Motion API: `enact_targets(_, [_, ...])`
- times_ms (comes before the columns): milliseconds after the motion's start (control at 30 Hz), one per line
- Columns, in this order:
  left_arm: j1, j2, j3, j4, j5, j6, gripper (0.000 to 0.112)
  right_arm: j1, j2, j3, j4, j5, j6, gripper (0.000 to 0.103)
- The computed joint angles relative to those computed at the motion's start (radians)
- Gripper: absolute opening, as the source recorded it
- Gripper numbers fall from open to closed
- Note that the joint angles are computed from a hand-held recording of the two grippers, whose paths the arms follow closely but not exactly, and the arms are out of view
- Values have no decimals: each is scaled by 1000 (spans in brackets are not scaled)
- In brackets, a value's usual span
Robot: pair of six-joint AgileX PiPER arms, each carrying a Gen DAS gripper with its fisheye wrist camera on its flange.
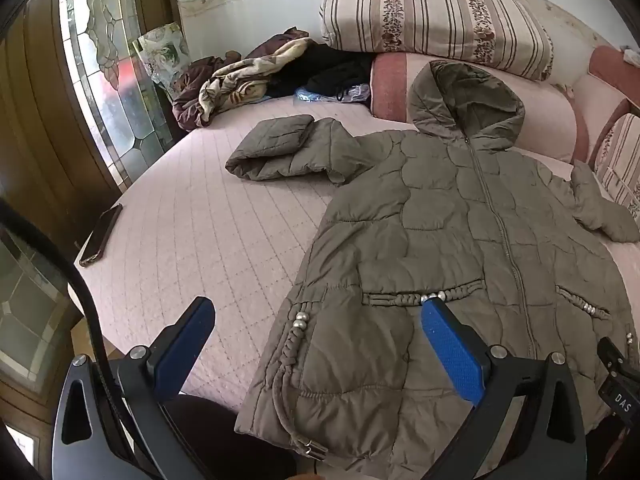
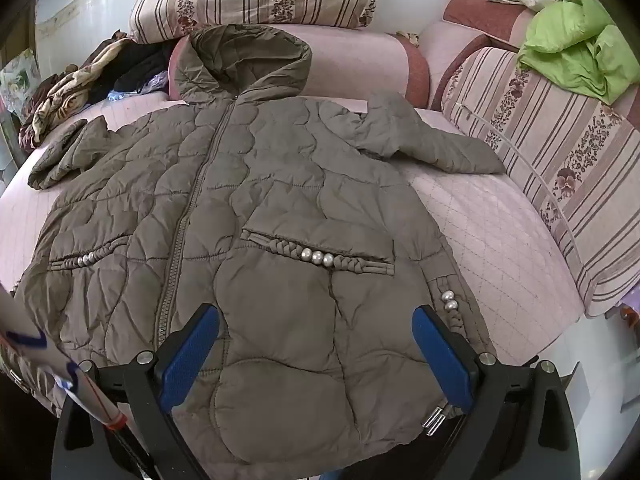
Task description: Fold large clothes
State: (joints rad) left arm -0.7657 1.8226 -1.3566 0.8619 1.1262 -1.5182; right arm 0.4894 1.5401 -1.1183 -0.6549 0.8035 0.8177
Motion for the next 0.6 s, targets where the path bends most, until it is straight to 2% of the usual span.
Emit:
enact_targets(67, [0, 5, -6, -3, 3, -10, 103, 0, -2, 0, 4, 1, -4, 99])
enact_targets(333, [31, -19, 59, -52, -106, -8, 102, -9, -9, -1, 22, 2, -25, 99])
enact_targets(467, [61, -34, 92, -121, -186, 25, 98, -10, -1, 11, 10, -13, -9, 99])
enact_targets(600, [58, -26, 96, -141, -180, 18, 86, -6, 1, 18, 1, -15, 3, 99])
